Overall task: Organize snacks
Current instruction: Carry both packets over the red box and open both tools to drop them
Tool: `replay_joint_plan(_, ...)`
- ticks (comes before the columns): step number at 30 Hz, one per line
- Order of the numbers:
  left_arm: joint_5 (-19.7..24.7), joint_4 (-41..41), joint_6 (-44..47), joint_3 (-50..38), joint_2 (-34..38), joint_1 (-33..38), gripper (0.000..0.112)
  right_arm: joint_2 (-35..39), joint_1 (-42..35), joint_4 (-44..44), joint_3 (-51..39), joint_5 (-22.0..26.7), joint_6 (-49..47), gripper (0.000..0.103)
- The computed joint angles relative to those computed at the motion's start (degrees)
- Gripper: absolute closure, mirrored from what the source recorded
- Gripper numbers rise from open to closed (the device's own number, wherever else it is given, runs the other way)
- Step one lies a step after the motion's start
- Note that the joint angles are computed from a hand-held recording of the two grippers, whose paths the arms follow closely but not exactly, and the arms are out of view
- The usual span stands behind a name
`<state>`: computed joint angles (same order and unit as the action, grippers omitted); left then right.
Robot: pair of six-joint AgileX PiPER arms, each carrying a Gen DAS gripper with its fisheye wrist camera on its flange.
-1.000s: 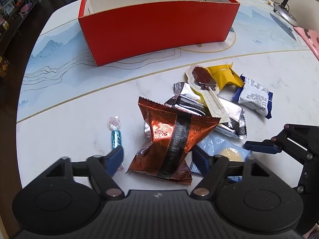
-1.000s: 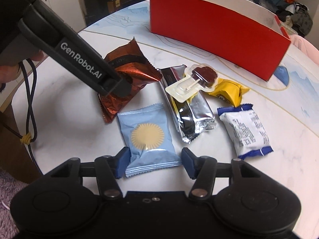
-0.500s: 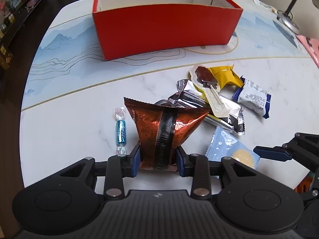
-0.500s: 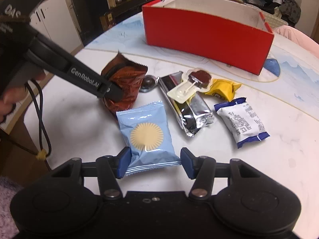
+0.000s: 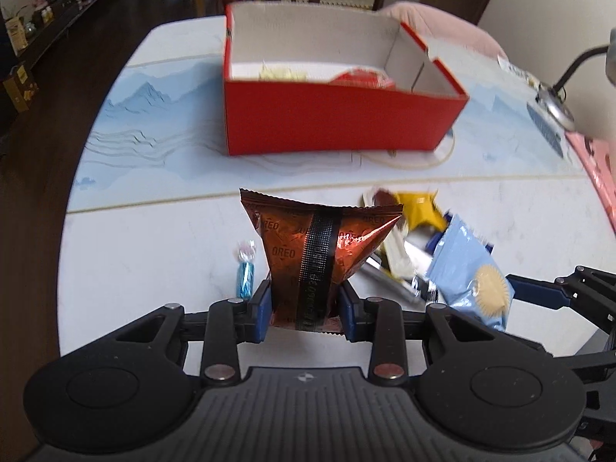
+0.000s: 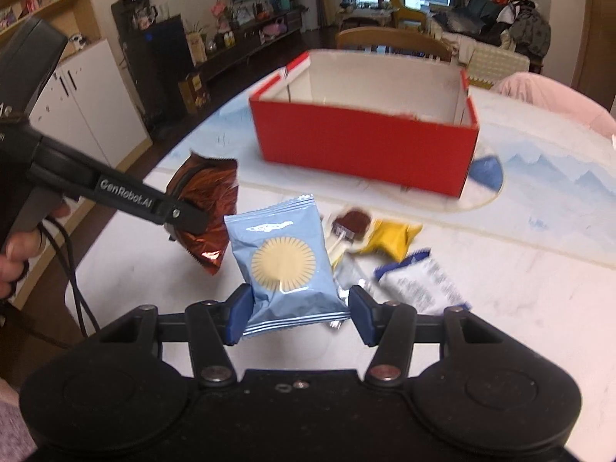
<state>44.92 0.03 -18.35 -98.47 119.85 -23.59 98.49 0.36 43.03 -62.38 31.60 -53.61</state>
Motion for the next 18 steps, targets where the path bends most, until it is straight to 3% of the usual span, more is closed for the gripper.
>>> replay_joint_plan(12,9.35,1.15,-2.05,-17.56,3.86,0.77,0.078,4.36,-1.76,-3.33,-14.12,2.80,5.03,0.049)
replay_joint_plan(18,17.59,1.13,-1.11,-33.82,11.35,0.96,0.078,9.28,-1.72,-8.34,-23.93,5.39,11.09,0.049)
